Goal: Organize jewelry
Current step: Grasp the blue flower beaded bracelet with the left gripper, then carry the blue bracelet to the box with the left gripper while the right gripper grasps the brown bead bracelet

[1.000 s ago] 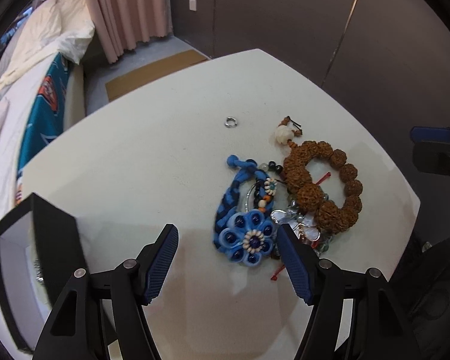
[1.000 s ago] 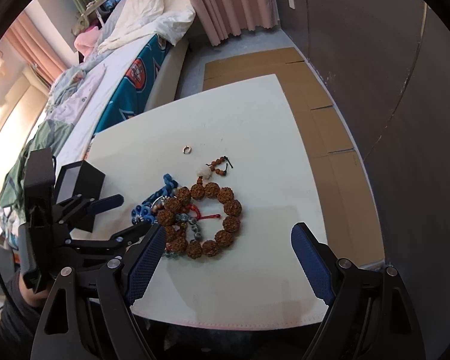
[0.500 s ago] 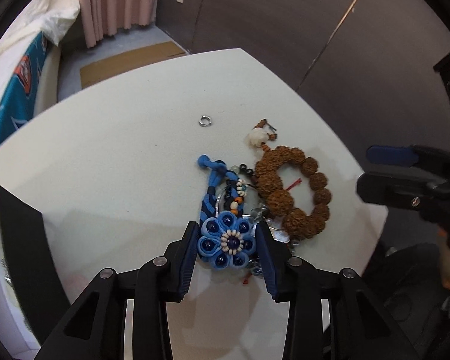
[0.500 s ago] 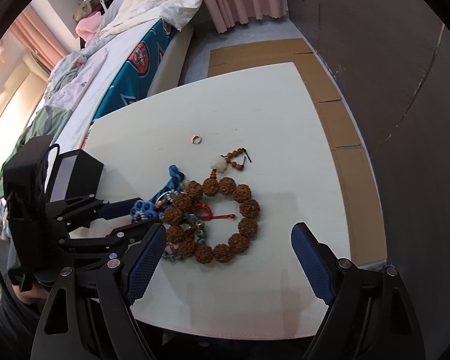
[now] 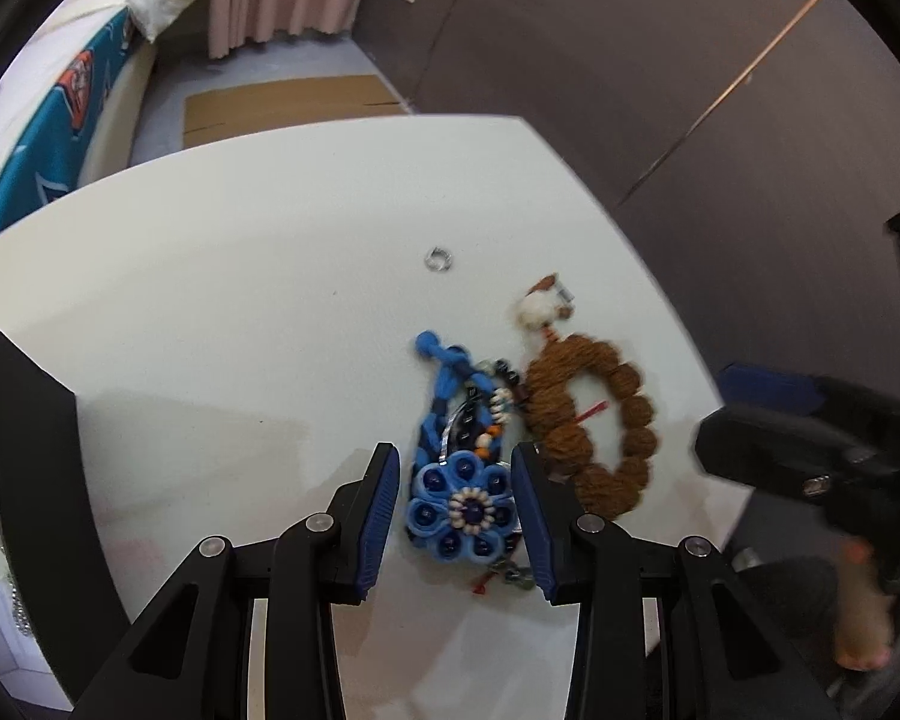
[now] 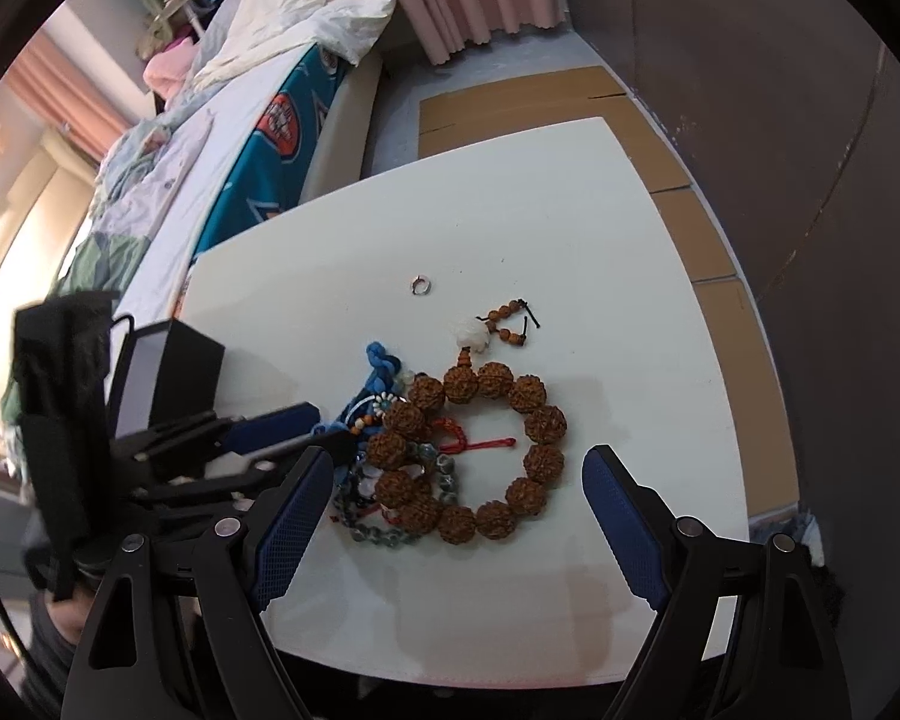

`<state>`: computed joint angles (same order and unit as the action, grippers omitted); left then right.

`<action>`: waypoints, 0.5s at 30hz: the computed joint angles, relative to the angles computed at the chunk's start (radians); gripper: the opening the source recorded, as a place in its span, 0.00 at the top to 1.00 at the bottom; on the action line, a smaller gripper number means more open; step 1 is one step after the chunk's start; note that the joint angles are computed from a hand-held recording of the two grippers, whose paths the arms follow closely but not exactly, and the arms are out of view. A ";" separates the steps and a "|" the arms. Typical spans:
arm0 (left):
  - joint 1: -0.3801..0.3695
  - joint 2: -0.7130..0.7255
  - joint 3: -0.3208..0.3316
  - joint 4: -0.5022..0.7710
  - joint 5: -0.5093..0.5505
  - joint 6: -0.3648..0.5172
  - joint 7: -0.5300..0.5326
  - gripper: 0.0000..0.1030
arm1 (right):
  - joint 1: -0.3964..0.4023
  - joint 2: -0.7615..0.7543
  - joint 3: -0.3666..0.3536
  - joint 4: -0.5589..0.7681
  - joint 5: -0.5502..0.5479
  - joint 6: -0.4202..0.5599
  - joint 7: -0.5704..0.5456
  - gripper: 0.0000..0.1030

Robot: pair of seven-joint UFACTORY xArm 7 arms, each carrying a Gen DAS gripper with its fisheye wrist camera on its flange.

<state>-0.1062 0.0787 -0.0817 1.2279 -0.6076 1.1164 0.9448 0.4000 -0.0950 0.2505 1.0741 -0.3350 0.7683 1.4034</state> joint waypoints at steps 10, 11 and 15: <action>-0.007 -0.024 0.005 -0.026 0.057 -0.059 -0.013 0.76 | 0.019 0.056 -0.007 0.052 0.001 -0.001 0.028 0.17; -0.003 -0.026 0.008 -0.020 0.052 -0.049 -0.012 0.76 | 0.020 0.057 -0.010 0.052 0.002 -0.009 0.035 0.17; 0.007 -0.042 0.016 0.006 0.034 -0.045 -0.016 0.76 | 0.021 0.069 -0.018 0.049 0.002 -0.040 0.057 0.21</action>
